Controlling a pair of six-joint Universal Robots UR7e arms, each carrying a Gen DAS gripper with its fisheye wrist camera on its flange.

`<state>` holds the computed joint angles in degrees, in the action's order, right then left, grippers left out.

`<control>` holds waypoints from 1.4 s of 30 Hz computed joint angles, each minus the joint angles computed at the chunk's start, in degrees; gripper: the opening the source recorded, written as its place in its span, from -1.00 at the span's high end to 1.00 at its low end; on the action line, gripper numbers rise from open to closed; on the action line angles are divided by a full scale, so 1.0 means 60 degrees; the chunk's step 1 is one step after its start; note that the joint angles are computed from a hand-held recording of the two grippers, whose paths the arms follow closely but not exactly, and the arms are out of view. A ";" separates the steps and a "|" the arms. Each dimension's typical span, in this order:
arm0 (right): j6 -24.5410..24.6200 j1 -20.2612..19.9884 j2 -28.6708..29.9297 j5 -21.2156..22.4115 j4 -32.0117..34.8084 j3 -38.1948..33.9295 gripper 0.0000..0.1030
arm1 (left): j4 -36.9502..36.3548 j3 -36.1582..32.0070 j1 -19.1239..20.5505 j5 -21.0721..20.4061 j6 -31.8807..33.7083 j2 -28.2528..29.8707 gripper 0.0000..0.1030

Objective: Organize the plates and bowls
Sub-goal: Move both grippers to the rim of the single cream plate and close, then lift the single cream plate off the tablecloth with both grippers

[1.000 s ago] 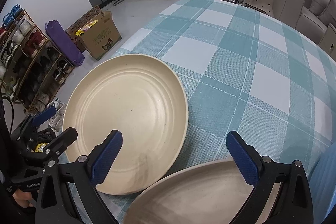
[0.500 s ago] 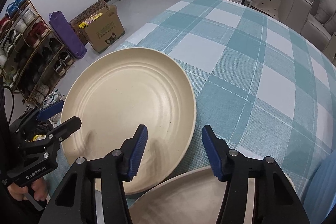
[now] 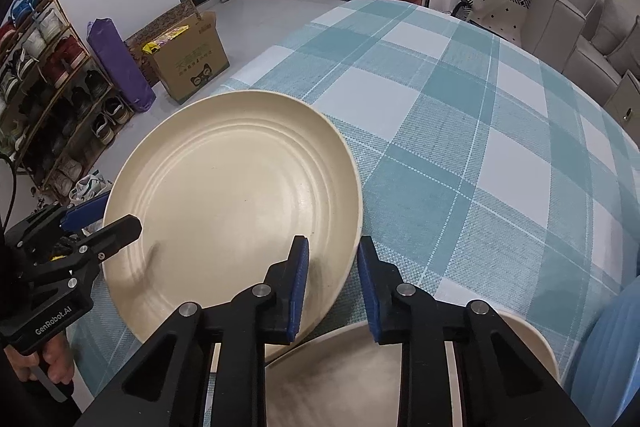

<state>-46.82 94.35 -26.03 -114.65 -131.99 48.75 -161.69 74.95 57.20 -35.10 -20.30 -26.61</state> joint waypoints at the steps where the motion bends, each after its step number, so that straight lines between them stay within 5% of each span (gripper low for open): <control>1: -0.0010 -0.0001 -0.0011 -0.0001 -0.0051 0.0031 0.54 | -0.0006 0.0017 -0.0004 0.0001 -0.0009 -0.0011 0.16; 42: -0.0470 -0.0022 -0.1580 0.1102 -0.1788 0.1977 0.57 | -0.1557 0.0110 -0.0653 0.0469 0.1378 0.0051 0.16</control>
